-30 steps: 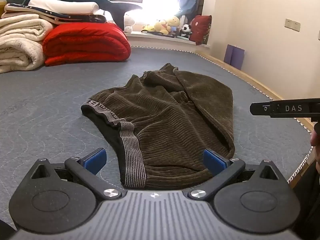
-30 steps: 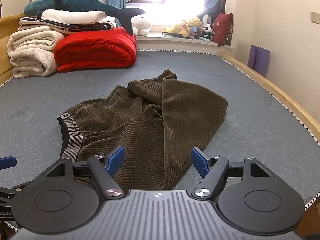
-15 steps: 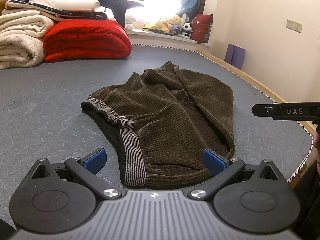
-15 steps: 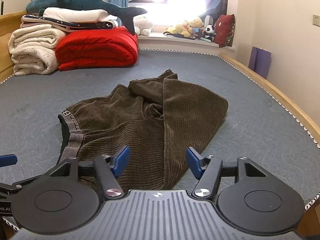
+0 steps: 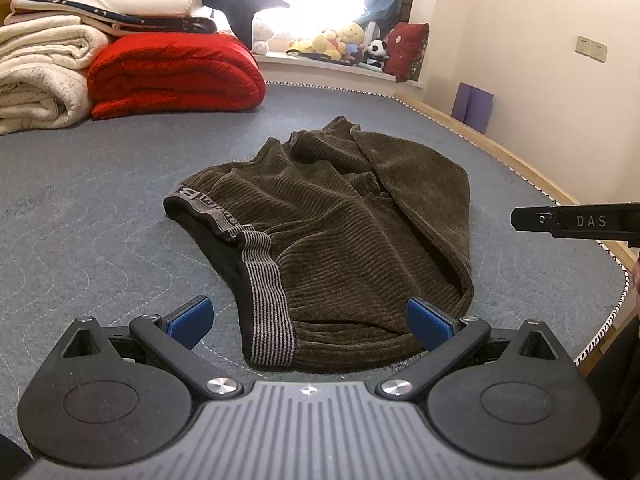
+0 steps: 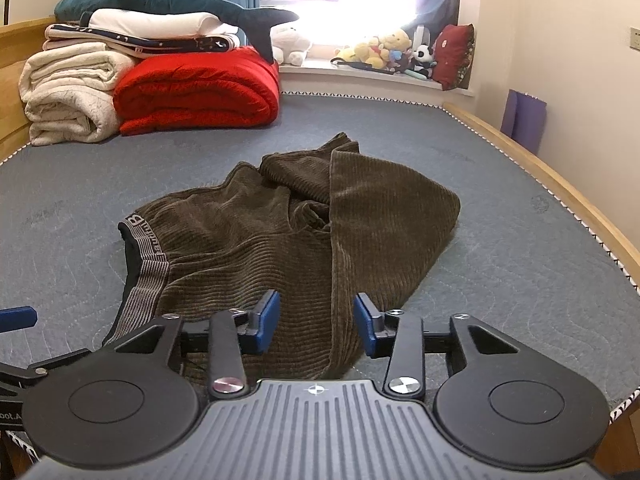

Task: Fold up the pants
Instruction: 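Move both open tools toward the brown corduroy pants, then grasp the grey striped waistband with the left tool and lift it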

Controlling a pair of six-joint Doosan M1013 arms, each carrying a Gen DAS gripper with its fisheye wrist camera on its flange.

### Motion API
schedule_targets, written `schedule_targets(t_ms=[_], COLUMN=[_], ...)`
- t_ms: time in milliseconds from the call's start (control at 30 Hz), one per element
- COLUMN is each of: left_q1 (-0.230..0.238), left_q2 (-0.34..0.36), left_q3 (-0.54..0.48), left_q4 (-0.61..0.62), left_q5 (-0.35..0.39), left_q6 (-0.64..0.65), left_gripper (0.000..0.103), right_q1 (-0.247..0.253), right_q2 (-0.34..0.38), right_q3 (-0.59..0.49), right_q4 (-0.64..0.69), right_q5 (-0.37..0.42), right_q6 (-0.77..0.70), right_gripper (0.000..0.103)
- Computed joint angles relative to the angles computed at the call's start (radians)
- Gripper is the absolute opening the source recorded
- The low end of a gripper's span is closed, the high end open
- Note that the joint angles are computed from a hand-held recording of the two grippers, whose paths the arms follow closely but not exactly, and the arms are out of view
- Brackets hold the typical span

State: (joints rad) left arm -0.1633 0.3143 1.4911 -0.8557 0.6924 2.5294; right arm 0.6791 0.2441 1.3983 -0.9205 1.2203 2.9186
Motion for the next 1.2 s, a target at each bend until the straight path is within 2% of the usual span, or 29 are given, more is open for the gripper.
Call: schedule_targets(t_ms=[33, 67, 100, 133, 167, 233, 267, 467, 567, 767, 900, 1100, 1133, 1167, 1200], left_q1=[0.002, 0.003, 0.002, 0.001, 0.003, 0.008, 0.01, 0.03, 0.04, 0.052, 0.045, 0.012, 0.008, 0.002, -0.001], left_q2=[0.002, 0.004, 0.007, 0.013, 0.022, 0.051, 0.065, 0.186, 0.249, 0.343, 0.397, 0.443, 0.446, 0.446, 0.448], left_q3=[-0.002, -0.008, -0.012, -0.021, -0.027, -0.063, -0.071, -0.214, -0.281, -0.381, -0.444, -0.519, -0.529, -0.536, -0.55], left_q4=[-0.002, 0.01, 0.024, 0.049, 0.041, 0.069, 0.044, 0.093, 0.028, -0.016, -0.061, -0.043, -0.024, 0.016, 0.065], left_q5=[0.007, 0.021, 0.027, 0.038, 0.042, 0.086, 0.082, 0.233, 0.297, 0.362, 0.393, 0.363, 0.36, 0.355, 0.365], left_q6=[0.002, -0.01, -0.015, -0.035, -0.03, -0.108, -0.113, -0.4, -0.497, -0.634, -0.691, -0.72, -0.733, -0.751, -0.77], left_gripper=[0.092, 0.076, 0.065, 0.041, 0.026, 0.025, 0.025, 0.042, 0.054, 0.058, 0.058, 0.058, 0.052, 0.034, 0.031], right_q1=[0.0, -0.002, -0.003, -0.004, -0.004, -0.005, -0.007, -0.024, -0.036, -0.048, -0.056, -0.074, -0.076, -0.078, -0.078], right_q2=[0.001, 0.002, 0.002, 0.003, 0.003, 0.002, 0.001, -0.013, -0.017, -0.037, -0.046, -0.051, -0.049, -0.048, -0.046], right_q3=[-0.001, -0.003, -0.003, -0.004, -0.005, -0.005, -0.005, 0.005, 0.009, 0.03, 0.039, 0.047, 0.045, 0.043, 0.041], right_q4=[0.003, 0.008, 0.012, 0.016, 0.02, 0.025, 0.029, 0.091, 0.144, 0.179, 0.192, 0.218, 0.222, 0.226, 0.227], right_q5=[0.002, 0.003, 0.002, 0.001, 0.001, -0.002, -0.006, -0.047, -0.049, -0.082, -0.102, -0.127, -0.129, -0.13, -0.131], right_q6=[-0.002, -0.006, -0.009, -0.011, -0.012, -0.011, -0.009, -0.011, -0.009, 0.019, 0.026, 0.028, 0.024, 0.019, 0.016], right_gripper=[0.04, 0.036, 0.033, 0.033, 0.033, 0.033, 0.033, 0.033, 0.033, 0.033, 0.033, 0.033, 0.033, 0.033, 0.033])
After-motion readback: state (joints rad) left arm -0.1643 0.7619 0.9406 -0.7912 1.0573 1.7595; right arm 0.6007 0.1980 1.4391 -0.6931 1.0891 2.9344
